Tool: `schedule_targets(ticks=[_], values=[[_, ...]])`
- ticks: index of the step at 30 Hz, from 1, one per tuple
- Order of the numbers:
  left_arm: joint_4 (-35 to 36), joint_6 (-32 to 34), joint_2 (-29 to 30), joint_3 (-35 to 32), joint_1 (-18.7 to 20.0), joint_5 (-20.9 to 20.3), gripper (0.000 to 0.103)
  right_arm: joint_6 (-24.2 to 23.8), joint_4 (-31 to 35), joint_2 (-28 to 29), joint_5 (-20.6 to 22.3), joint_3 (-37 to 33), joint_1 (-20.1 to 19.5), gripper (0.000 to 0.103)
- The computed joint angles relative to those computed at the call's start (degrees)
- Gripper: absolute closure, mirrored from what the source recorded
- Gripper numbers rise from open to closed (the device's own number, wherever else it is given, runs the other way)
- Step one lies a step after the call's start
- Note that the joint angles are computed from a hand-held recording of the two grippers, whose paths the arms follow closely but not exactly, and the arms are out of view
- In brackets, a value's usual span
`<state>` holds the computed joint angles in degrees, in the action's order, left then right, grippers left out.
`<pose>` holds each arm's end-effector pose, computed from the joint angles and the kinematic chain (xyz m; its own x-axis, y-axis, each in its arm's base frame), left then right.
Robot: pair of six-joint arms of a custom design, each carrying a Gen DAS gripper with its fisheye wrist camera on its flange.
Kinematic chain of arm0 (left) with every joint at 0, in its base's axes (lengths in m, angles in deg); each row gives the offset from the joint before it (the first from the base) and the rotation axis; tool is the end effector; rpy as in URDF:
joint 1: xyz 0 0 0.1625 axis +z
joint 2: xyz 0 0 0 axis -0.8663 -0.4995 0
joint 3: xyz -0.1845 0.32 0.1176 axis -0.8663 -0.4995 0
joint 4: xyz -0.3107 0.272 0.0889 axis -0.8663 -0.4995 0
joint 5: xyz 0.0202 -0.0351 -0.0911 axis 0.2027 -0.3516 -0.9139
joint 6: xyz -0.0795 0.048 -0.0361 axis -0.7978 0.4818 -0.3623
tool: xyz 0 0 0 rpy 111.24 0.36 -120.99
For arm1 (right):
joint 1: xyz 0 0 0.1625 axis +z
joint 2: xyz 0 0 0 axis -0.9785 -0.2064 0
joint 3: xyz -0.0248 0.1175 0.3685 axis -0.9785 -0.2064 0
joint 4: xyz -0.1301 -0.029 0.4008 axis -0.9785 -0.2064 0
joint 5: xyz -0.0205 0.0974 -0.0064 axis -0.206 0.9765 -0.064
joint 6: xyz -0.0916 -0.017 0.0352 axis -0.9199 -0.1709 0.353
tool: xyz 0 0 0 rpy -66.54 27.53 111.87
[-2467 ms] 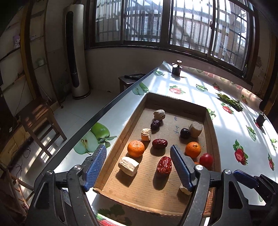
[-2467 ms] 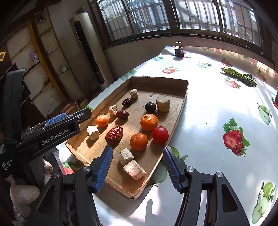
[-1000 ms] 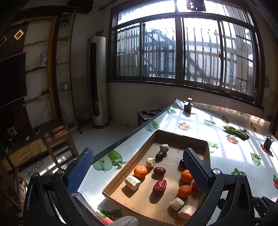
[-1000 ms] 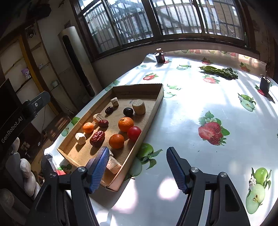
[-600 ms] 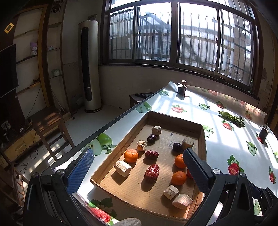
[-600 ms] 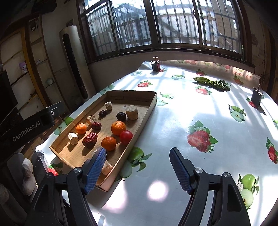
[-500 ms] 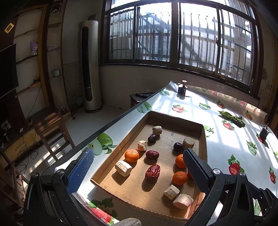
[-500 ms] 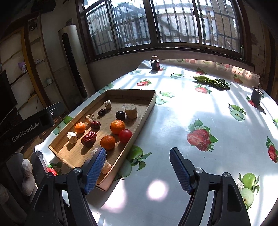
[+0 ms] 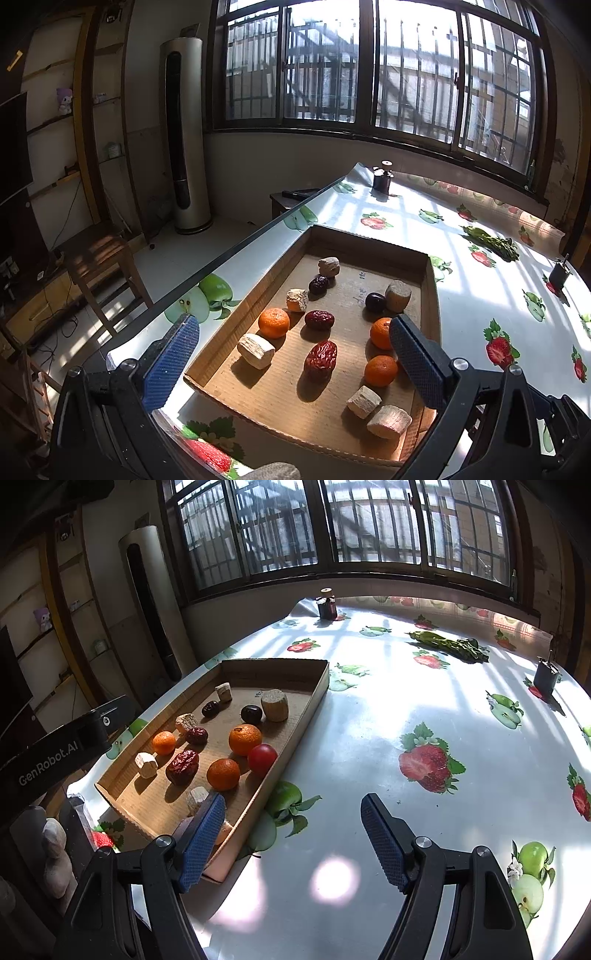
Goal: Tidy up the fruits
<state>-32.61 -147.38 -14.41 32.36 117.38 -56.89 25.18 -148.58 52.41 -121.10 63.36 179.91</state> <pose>-0.1941 -0.7336 0.2323 -0.5500 -0.6673 -0.5022 0.3034 0.4005 -0.8646 0.2894 -0.8198 0.0822 -0.6478 -0.6293 0.4294 -0.7578 0.5901 -0.2783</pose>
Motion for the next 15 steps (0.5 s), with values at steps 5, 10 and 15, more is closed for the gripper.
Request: schedule_targets(ticks=[5, 10, 15], values=[[5.4, -4.4, 1.6, -2.8, 0.1, 0.6, 0.0, -0.2, 0.0, 0.1, -0.3, 0.1, 0.0, 0.023], [13.7, -11.3, 3.7, -6.8, 0.4, 2.3, 0.0, -0.6, 0.1, 0.3, -0.7, 0.0, 0.2, 0.022], [-1.4, -0.6, -4.0, 6.0, -0.1, 6.2, 0.0, -2.2, -0.1, 0.8, -1.7, -0.1, 0.7, 0.022]])
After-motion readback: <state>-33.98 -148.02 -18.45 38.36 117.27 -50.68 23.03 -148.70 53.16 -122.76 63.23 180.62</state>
